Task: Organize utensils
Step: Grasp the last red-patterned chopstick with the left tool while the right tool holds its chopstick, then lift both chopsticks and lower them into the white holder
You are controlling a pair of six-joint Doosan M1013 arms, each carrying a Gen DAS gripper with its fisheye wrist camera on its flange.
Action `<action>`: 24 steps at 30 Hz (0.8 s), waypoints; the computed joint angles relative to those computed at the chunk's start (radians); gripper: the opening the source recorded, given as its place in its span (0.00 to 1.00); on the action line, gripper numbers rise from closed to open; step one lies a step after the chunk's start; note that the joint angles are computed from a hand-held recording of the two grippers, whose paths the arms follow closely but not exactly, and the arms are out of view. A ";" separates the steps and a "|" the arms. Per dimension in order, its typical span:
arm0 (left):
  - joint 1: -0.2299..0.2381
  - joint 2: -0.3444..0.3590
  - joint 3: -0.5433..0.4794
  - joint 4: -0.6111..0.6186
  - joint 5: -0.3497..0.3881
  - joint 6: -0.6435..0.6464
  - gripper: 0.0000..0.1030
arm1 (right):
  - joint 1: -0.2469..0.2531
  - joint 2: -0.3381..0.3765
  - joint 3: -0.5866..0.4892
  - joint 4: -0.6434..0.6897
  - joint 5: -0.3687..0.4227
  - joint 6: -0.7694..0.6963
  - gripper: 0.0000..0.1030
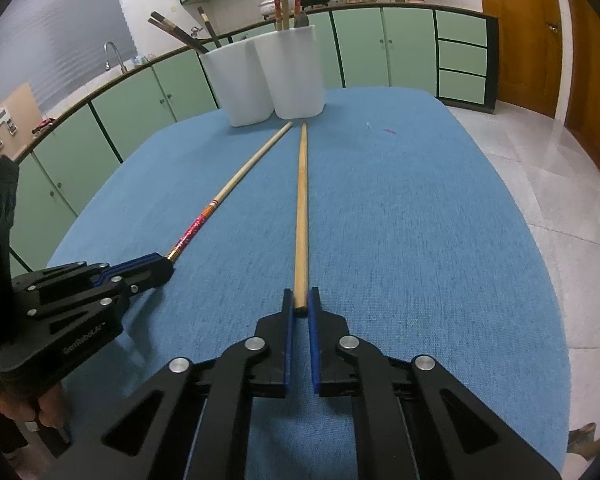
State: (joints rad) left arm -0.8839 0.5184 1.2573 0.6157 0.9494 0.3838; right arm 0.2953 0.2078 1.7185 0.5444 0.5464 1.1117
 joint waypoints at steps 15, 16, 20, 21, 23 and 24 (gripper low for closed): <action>-0.022 -0.024 -0.004 0.095 0.007 -0.027 0.05 | -0.009 -0.035 0.001 0.013 -0.024 -0.053 0.06; -0.025 -0.025 -0.007 0.108 0.013 -0.030 0.05 | -0.011 -0.041 0.001 0.015 -0.031 -0.060 0.06; -0.037 -0.035 -0.025 0.172 0.043 -0.045 0.05 | -0.008 -0.069 -0.002 -0.033 -0.080 -0.054 0.06; -0.040 -0.039 -0.030 0.197 0.049 -0.052 0.05 | -0.008 -0.076 -0.003 -0.042 -0.097 -0.056 0.06; -0.045 -0.046 -0.036 0.237 0.053 -0.069 0.05 | -0.010 -0.088 -0.007 -0.035 -0.122 -0.074 0.06; -0.048 -0.050 -0.039 0.259 0.054 -0.078 0.05 | -0.010 -0.090 -0.011 -0.028 -0.128 -0.083 0.06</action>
State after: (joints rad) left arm -0.9316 0.4687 1.2179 0.8752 1.0037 0.3054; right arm 0.2852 0.1175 1.7076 0.5160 0.4182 1.0286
